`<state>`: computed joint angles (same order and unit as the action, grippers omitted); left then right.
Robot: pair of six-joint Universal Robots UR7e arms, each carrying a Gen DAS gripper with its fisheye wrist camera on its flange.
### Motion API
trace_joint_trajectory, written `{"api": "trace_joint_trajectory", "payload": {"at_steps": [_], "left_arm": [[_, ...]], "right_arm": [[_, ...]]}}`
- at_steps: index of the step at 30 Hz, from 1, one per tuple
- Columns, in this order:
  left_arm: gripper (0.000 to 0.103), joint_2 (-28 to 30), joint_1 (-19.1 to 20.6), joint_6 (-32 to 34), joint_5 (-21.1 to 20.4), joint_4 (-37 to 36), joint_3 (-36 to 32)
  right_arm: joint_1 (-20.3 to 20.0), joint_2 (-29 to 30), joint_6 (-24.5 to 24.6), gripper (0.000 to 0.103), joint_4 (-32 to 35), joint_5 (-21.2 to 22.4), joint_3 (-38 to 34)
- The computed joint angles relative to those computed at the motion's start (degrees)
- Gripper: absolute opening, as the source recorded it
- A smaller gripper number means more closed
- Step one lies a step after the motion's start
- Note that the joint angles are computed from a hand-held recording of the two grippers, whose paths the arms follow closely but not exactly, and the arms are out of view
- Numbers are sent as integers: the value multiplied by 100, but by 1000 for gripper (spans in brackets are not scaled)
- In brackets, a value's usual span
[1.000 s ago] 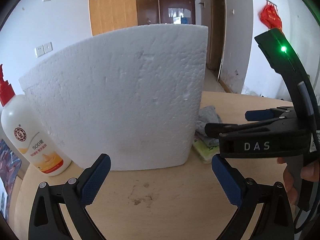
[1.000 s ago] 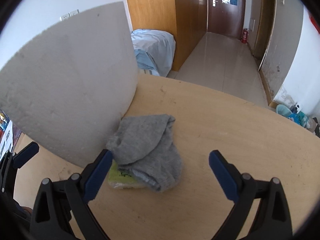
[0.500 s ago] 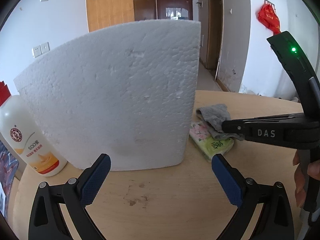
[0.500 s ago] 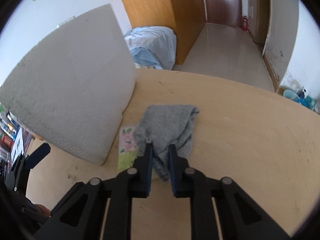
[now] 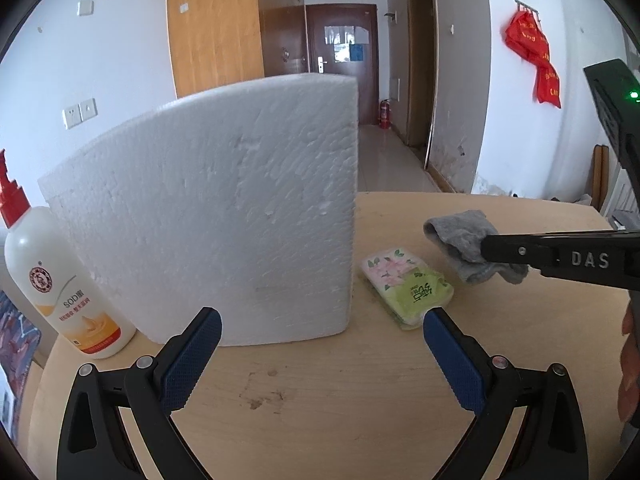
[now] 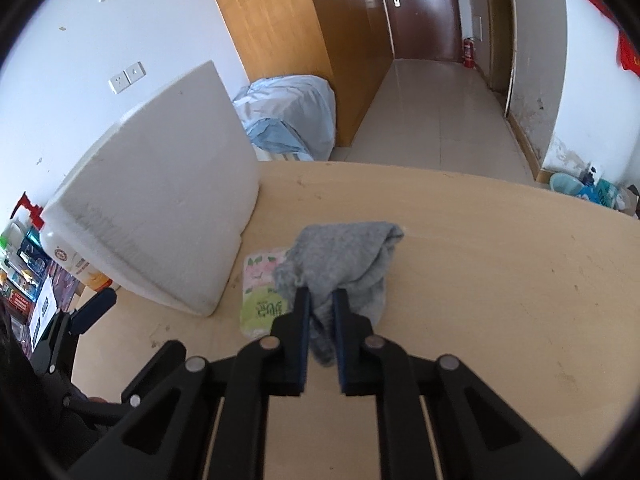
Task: Organize soft objects
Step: 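Close the right tool on the grey sock and lift it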
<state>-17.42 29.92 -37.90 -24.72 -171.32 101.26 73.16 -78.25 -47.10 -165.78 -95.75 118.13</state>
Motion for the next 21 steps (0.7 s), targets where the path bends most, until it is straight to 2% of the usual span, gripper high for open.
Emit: {"api": "trace_joint_trajectory", "payload": {"at_steps": [9,14,17,21], "left_arm": [[101,68,-110,336,-1,-267,-86],[101,158,-217,670,-198,-484,-187],[101,221,-182,884,-478,-635,-343],[101,354,-77,872,-547,-318,-710]], "right_arm": [[-68,-299,-35,14,-239,199,230],[-189,-528,-45,14,-314,355,367],[-246,-593,17,14,-299,433,379],[-339,-691,49,14,-271,546,395]]}}
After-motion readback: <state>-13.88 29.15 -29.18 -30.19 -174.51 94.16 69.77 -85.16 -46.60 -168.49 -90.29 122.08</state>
